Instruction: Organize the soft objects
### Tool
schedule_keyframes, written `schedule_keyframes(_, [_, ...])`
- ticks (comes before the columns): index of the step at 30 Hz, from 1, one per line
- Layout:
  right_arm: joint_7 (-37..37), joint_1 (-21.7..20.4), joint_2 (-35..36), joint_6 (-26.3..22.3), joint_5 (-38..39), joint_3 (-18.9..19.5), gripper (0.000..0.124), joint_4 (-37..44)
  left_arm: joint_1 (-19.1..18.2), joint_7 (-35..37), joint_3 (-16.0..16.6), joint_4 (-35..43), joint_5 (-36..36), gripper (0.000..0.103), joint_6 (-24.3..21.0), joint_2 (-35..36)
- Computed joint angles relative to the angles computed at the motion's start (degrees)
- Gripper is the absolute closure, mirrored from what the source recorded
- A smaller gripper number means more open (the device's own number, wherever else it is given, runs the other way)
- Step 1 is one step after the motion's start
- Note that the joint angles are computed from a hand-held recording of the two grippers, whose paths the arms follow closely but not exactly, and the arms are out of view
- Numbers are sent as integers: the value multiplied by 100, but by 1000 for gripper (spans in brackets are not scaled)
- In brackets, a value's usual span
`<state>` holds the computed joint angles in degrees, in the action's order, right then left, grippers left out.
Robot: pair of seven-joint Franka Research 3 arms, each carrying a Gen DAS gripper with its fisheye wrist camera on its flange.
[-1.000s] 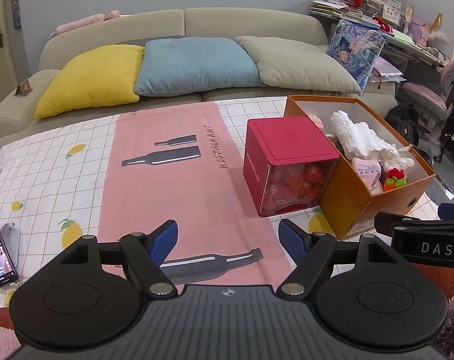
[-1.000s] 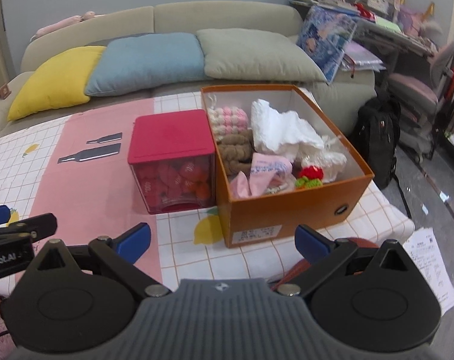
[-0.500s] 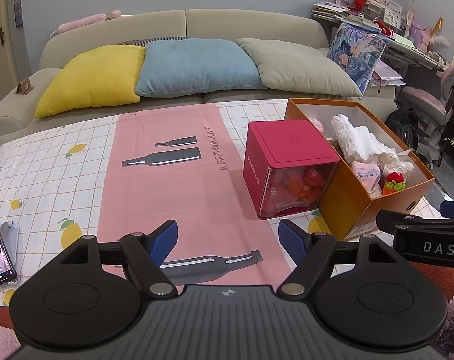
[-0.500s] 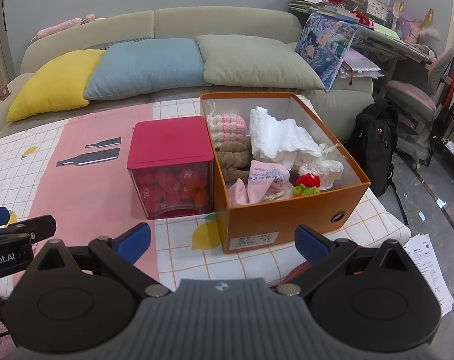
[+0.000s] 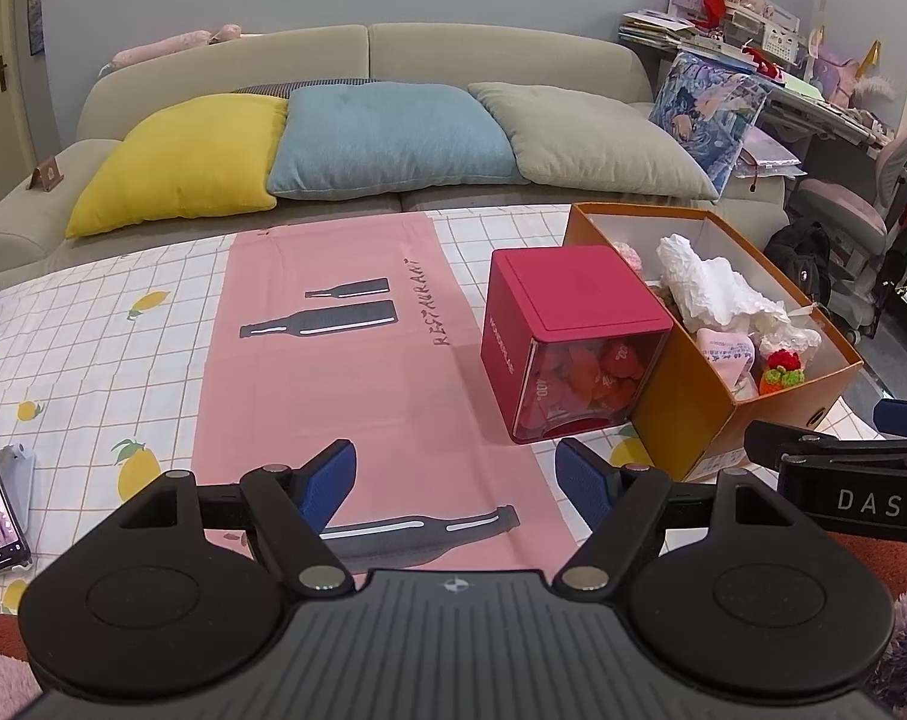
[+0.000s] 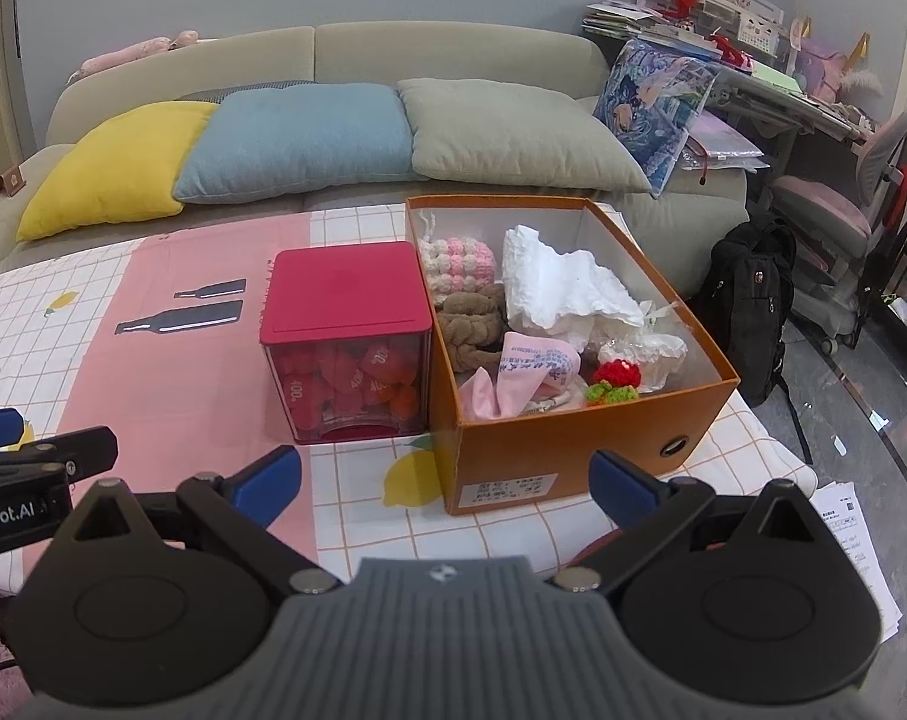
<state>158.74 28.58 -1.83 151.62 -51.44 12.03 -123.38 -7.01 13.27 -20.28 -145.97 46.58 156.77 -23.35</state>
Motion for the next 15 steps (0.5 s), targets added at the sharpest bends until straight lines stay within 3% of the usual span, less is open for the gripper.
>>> schedule_keyframes(15, [0, 6, 0, -8, -37, 1, 24, 11, -11, -30, 1, 6, 6, 15, -7, -3])
